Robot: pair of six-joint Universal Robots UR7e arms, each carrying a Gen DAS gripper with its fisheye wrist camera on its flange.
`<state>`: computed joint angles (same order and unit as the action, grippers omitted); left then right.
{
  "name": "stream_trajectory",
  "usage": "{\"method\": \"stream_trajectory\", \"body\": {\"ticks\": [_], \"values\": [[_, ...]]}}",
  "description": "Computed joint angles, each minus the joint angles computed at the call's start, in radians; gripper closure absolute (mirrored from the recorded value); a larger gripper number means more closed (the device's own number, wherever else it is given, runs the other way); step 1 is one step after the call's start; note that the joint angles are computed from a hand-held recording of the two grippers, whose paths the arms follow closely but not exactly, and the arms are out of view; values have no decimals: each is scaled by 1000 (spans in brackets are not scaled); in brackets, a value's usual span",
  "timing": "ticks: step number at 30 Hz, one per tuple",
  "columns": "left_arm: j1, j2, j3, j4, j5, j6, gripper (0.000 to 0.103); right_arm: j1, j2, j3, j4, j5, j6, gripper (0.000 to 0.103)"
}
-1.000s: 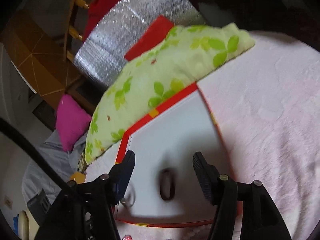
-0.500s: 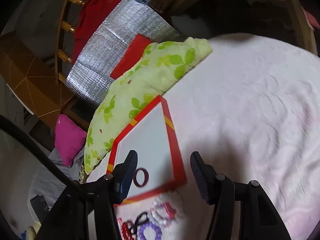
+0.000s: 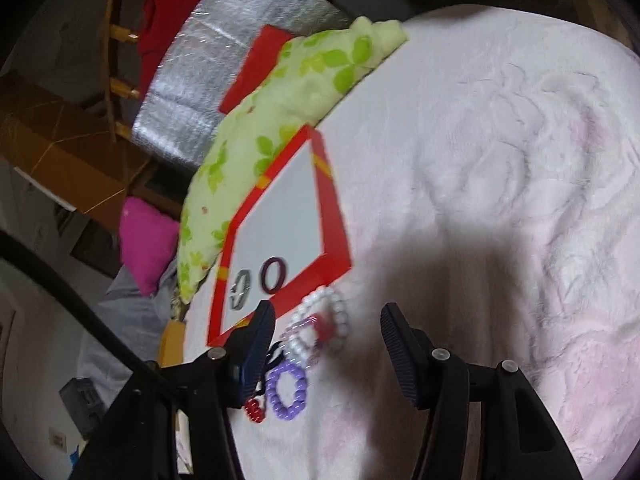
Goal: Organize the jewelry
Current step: 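Grasp the white pearl bracelet with the right tool while the left tool approaches the red bead bracelet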
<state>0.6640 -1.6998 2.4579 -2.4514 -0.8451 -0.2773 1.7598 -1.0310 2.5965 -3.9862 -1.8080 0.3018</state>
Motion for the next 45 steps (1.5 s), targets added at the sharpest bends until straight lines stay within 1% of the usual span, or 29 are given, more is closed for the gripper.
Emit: {"method": "stream_trajectory", "body": {"ticks": [2,3,5,7,8,10,13,15,18,19,20,21,23,24,25,26,27,30,34,36,37,39,40,41,42,43,44,45], "values": [[-8,22,11,10,11,6,38,23,12,-12,0,-30,-27,49],[-7,33,13,4,4,18,38,35,18,-22,12,-50,-41,55],[-4,44,23,-26,-5,45,38,61,32,-47,46,-87,-68,60],[3,55,26,-39,-12,60,38,97,56,-79,72,-141,-112,61],[11,62,28,-52,-22,71,38,108,66,-90,80,-153,-133,64],[26,75,31,-68,-38,88,38,131,94,-123,111,-182,-178,64],[49,92,25,-62,-55,86,38,148,138,-170,167,-243,-204,64],[62,91,22,-65,-75,85,38,158,163,-189,176,-285,-218,64],[58,88,30,-84,-73,101,38,175,190,-207,166,-332,-253,64],[57,86,32,-88,-77,108,38,181,197,-209,164,-341,-266,67],[54,83,36,-92,-78,113,39,182,198,-210,167,-341,-273,77],[47,82,41,-97,-76,121,41,180,195,-209,178,-336,-275,88],[33,83,51,-106,-67,139,53,185,197,-211,193,-346,-278,90],[29,84,53,-107,-63,147,57,189,198,-210,186,-347,-286,94],[27,86,55,-107,-60,152,63,192,198,-206,173,-339,-294,94],[31,88,53,-105,-59,153,67,197,201,-205,158,-337,-301,94],[33,91,50,-102,-56,150,68,204,205,-203,133,-337,-311,94],[49,90,42,-96,-56,137,69,203,201,-182,59,-317,-312,94],[64,85,30,-88,-76,126,69,174,180,-149,-20,-283,-275,94],[75,78,23,-87,-115,126,68,161,172,-138,-37,-269,-261,94],[79,74,21,-90,-133,129,66,151,162,-132,-28,-257,-247,94],[76,66,22,-96,-153,129,49,137,146,-123,1,-235,-225,94],[75,59,26,-108,-170,134,37,134,138,-124,26,-228,-217,94],[72,56,30,-120,-179,141,36,135,133,-126,48,-227,-212,90],[64,53,36,-130,-183,152,36,138,132,-129,65,-228,-212,81],[52,54,42,-132,-174,166,36,145,136,-136,78,-236,-217,75],[44,56,47,-130,-164,169,36,151,141,-140,83,-246,-219,60],[38,66,51,-124,-148,174,36,162,153,-148,77,-263,-228,48]]}}
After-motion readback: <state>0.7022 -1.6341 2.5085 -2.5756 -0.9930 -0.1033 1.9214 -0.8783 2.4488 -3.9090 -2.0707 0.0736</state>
